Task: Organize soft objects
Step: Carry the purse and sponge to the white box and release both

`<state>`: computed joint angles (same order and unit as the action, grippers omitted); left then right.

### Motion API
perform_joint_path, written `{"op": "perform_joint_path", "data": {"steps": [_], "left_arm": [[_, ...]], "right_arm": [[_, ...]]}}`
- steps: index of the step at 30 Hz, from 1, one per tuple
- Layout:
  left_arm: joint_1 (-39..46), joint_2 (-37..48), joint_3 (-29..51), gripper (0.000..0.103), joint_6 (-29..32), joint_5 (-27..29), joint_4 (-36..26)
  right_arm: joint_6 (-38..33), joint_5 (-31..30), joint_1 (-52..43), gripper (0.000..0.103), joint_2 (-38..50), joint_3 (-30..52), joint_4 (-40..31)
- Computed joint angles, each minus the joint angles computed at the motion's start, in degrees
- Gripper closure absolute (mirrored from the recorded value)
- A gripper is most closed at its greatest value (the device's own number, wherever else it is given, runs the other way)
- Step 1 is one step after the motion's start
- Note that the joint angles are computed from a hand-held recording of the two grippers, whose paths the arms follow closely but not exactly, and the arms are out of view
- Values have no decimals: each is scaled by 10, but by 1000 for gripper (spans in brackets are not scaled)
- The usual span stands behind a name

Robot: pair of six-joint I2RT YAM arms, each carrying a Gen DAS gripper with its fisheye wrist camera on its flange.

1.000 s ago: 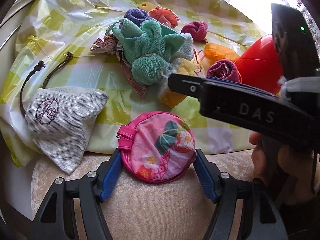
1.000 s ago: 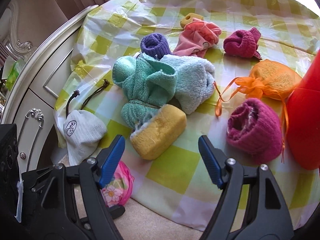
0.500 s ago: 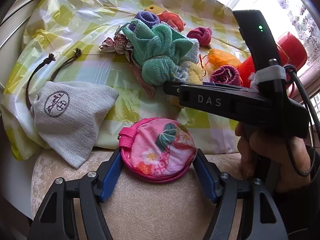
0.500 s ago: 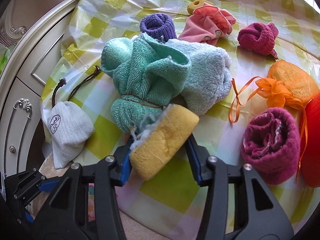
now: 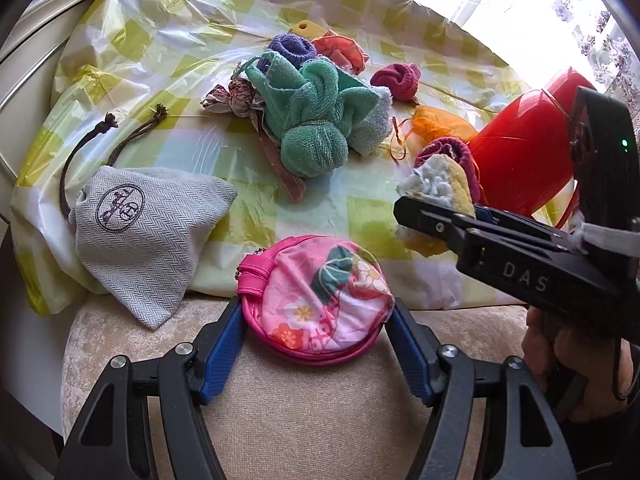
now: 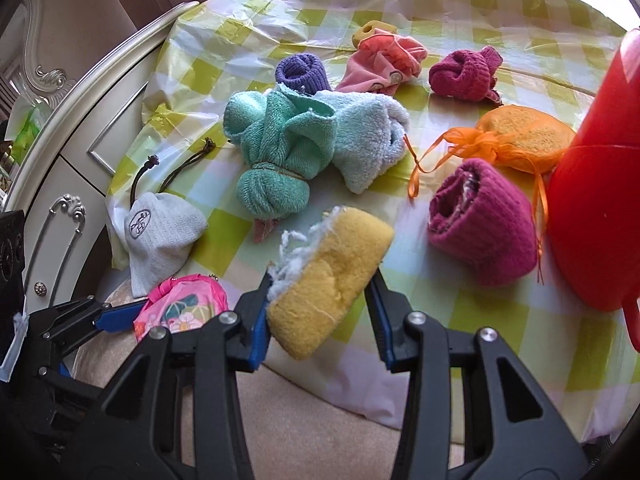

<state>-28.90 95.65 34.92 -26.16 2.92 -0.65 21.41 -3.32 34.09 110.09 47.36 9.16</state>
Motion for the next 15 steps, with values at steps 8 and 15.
{"op": "perform_joint_path", "data": {"steps": [8, 15], "left_arm": [[-44, 0, 13, 33, -11, -5, -2], [-90, 11, 34, 33, -22, -6, 2]], "right_arm": [[26, 4, -13, 57, -90, -113, 37], [34, 22, -39, 57, -189, -203, 32]]}}
